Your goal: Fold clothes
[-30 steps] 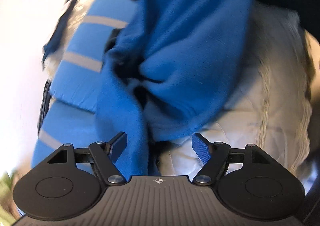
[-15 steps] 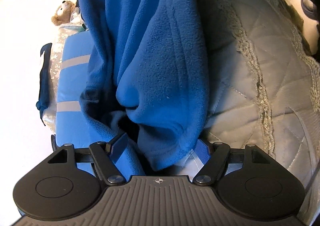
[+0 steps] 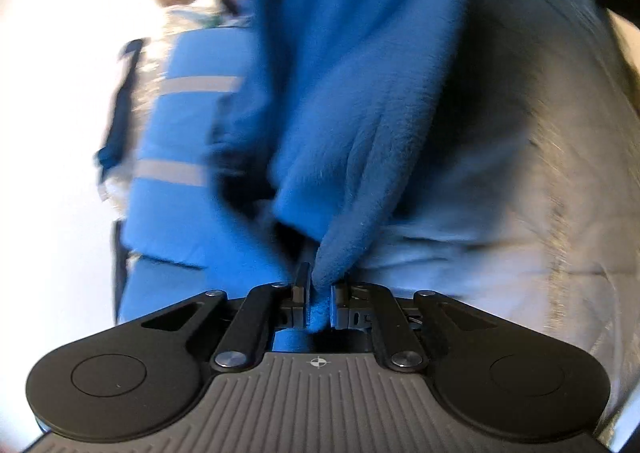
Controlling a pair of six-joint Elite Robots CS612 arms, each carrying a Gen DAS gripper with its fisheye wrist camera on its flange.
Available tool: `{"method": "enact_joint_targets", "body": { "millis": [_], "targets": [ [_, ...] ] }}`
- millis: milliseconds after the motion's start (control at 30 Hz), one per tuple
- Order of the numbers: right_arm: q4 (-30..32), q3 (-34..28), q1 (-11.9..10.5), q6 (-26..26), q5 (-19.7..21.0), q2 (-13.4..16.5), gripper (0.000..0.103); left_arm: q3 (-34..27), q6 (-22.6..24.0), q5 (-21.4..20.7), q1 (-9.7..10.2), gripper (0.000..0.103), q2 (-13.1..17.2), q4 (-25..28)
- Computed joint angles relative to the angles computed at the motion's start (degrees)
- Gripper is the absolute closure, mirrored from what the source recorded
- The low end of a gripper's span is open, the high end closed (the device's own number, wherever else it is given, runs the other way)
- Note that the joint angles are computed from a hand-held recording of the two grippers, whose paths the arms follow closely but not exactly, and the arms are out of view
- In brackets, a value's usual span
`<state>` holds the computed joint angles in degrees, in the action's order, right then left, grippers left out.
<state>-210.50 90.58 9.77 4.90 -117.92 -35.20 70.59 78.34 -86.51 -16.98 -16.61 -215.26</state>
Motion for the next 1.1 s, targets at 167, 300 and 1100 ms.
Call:
{"method": "enact_joint_targets", "body": {
  "millis": [167,300,1100],
  "targets": [
    [0.4,-0.1,-0.2,-1.1,0.8,0.0,0.093,2.2,-11.4,1.2,0.26,0.095,-4.3,0.8],
    [0.7,-0.4,-1.0,-0.8,2.8,-0.6,0.093,2.0,-21.2,2.4,0.38,0.095,-7.8,5.0],
    [-6.3,-12.2,-3.7,-5.7,7.5,-5.4,0.094,-10.6,-42.7,13.1,0.81,0.095,-17.1,6.2]
  ]
}}
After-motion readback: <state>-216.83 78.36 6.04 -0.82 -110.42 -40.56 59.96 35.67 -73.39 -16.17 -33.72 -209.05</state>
